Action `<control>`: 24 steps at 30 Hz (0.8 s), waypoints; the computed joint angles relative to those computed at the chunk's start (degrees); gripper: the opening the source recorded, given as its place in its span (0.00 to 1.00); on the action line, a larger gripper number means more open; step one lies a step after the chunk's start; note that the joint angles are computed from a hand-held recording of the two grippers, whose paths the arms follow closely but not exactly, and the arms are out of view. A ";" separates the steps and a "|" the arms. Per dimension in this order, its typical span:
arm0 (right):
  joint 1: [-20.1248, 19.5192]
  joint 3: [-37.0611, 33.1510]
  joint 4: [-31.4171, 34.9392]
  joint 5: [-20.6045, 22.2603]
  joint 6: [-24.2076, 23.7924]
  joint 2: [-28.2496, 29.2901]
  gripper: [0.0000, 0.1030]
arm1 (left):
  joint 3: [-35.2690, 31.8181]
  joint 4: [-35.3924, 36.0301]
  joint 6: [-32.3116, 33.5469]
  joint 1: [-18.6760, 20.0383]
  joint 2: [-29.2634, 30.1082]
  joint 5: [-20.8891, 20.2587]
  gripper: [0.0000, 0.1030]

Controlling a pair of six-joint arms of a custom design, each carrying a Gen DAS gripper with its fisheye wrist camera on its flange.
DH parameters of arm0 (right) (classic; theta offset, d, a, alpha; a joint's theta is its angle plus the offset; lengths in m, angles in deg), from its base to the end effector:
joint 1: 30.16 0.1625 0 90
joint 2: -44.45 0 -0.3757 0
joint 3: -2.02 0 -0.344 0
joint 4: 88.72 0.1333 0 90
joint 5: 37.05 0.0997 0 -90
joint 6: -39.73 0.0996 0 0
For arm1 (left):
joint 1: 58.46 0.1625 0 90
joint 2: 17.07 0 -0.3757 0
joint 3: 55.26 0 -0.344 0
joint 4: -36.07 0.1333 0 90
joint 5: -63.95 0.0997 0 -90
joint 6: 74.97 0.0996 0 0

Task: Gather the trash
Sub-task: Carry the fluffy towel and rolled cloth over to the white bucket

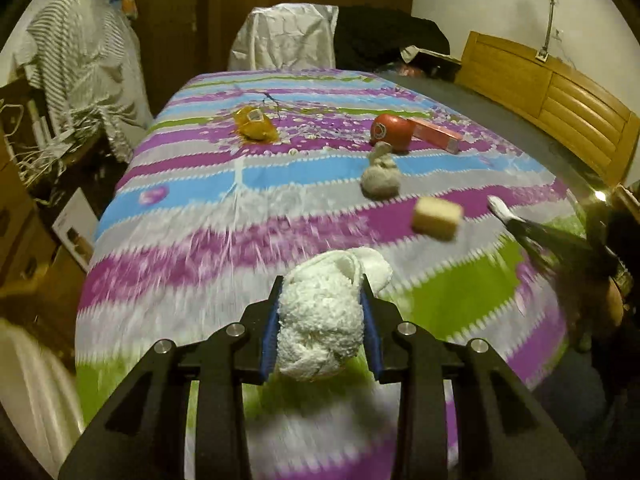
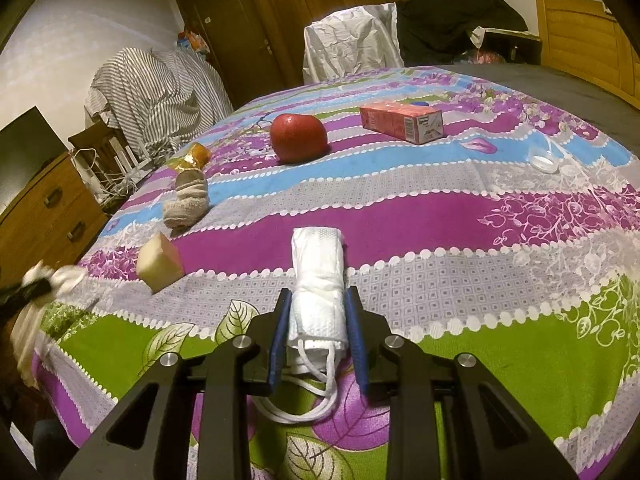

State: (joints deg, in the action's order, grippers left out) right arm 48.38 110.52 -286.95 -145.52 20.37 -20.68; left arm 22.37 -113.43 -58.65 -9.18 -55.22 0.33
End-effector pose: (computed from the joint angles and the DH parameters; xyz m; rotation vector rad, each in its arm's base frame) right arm -0.0068 -0.5455 0.3173 -0.0767 -2.2544 1.2774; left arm -0.3124 -0.6351 0.1262 1.1926 2.4290 -0.6003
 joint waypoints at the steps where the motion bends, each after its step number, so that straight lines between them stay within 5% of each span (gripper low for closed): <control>1: 0.16 -0.10 -0.08 -0.38 -0.16 0.14 0.27 | 2.95 -2.16 0.12 -0.41 -1.46 0.44 0.32; 13: 1.73 -1.18 -0.65 -4.24 -2.01 1.55 0.28 | 12.17 -11.44 -3.44 -1.21 -7.76 4.45 0.32; 17: 1.71 -1.20 1.46 -3.80 -0.71 0.51 0.27 | 13.60 -16.30 -6.20 -2.34 -8.64 9.00 0.32; 24: 7.37 5.60 -3.85 -5.40 -2.63 -2.32 0.26 | 21.48 -23.71 -8.85 -3.82 -13.40 13.42 0.32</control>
State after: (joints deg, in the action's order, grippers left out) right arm 55.75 116.12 -290.80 -150.92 17.74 -23.00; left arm 43.84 -137.14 -67.50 -12.99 -68.62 13.75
